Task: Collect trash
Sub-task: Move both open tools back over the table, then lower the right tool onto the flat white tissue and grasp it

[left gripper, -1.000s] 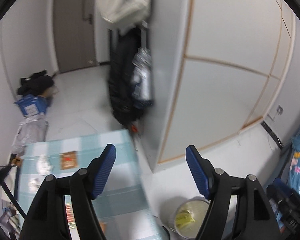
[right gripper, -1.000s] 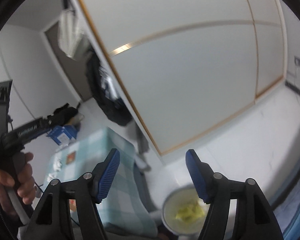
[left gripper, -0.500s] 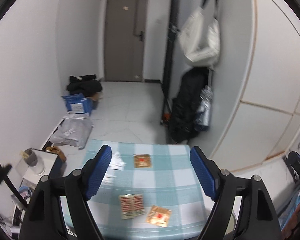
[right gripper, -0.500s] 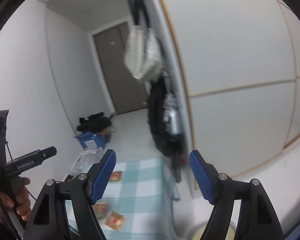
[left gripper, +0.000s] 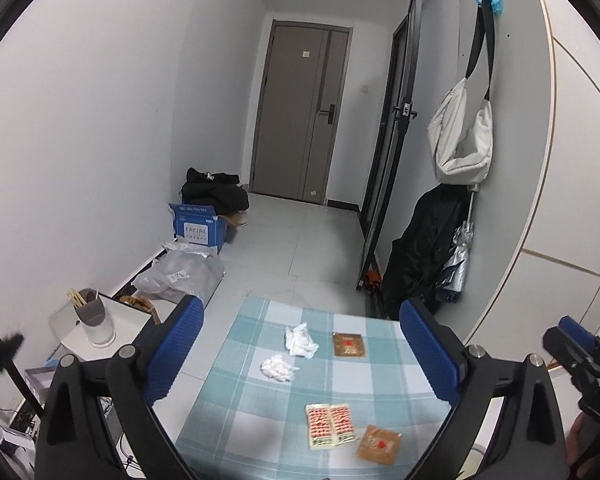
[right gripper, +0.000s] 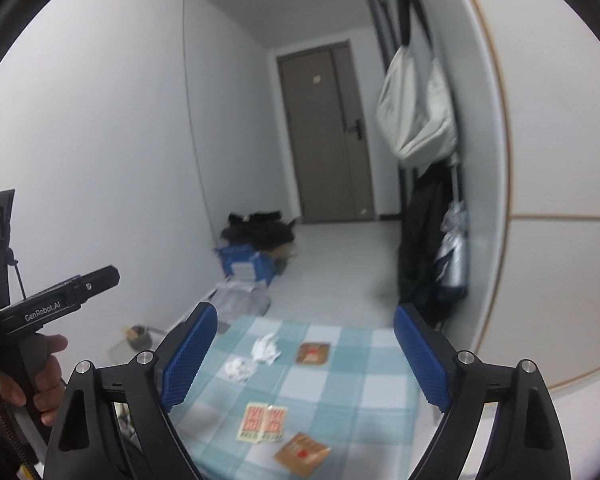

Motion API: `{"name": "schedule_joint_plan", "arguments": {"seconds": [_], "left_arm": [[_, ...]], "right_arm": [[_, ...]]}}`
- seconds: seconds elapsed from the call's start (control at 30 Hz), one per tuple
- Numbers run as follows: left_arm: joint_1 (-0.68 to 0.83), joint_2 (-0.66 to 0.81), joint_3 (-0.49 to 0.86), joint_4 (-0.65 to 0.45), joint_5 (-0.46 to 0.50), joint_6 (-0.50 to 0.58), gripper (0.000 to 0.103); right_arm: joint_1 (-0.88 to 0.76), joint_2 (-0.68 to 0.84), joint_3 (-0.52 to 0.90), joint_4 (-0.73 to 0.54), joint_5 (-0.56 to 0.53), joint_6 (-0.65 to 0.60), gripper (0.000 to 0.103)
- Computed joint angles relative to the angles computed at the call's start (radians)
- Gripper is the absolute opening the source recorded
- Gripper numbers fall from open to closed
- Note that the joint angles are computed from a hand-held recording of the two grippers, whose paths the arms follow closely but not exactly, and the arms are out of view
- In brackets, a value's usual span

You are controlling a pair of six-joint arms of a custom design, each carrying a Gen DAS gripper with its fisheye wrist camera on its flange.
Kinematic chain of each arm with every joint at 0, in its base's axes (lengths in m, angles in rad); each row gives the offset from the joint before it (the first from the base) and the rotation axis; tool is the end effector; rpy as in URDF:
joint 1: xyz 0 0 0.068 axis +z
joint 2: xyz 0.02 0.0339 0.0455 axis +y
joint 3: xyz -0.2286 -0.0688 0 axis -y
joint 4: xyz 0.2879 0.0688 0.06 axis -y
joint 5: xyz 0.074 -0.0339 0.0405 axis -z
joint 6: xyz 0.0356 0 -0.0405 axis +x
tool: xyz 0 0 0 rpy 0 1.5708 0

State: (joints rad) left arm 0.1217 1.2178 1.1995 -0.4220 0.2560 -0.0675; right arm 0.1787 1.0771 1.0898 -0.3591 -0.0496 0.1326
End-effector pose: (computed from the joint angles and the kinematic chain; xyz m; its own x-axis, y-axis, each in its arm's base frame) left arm 0.3267 0.0309 0.3365 -0.4295 -0.1183 -0.8953 0.0811 0.9823 -0.1687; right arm 0.2967 0.0554 0.3413 -0.3607 0.0690 -0.9301 -0.1773 0.9740 0.1410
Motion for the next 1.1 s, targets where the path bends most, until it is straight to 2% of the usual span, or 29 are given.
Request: {"name": "schedule_joint_plan", "arguments": {"seconds": [0.1,0.27,0.5,0.77,0.93,1.1], "left_arm": [[0.025,0.028,-0.045,0.039,0.025,0.009,0.097],[0.075,0.091,-0.076,0.038,0.072,0.012,0.097],[0.079,0.158,-0.055,-0.032,0.063,0.063,0.097],[0.123,0.229,0.01,-0.111,0.104,0.066,0.097],[0.194,0.279,0.062,-0.16,0.138,0.026,0.097],[0.248,0.321,0.102,-0.196,0.162,0.012,0.097]], "right_arm": [[0.024,0.012,-0.043,0.011,0.002,0.002,0.09],[0.036,0.11,-0.074,0.013,0.007,0.009,0.09],[0.02,0.246,-0.073,-0.023,-0.027,-0.015,0.09],[0.009,0.414,-0.009,-0.093,-0.073,-0.058,0.089],[0.028,0.493,0.085,-0.112,-0.07,-0.068,0.089],[0.076,0.675,0.313,-0.134,-0.102,-0.097,0.089]]}}
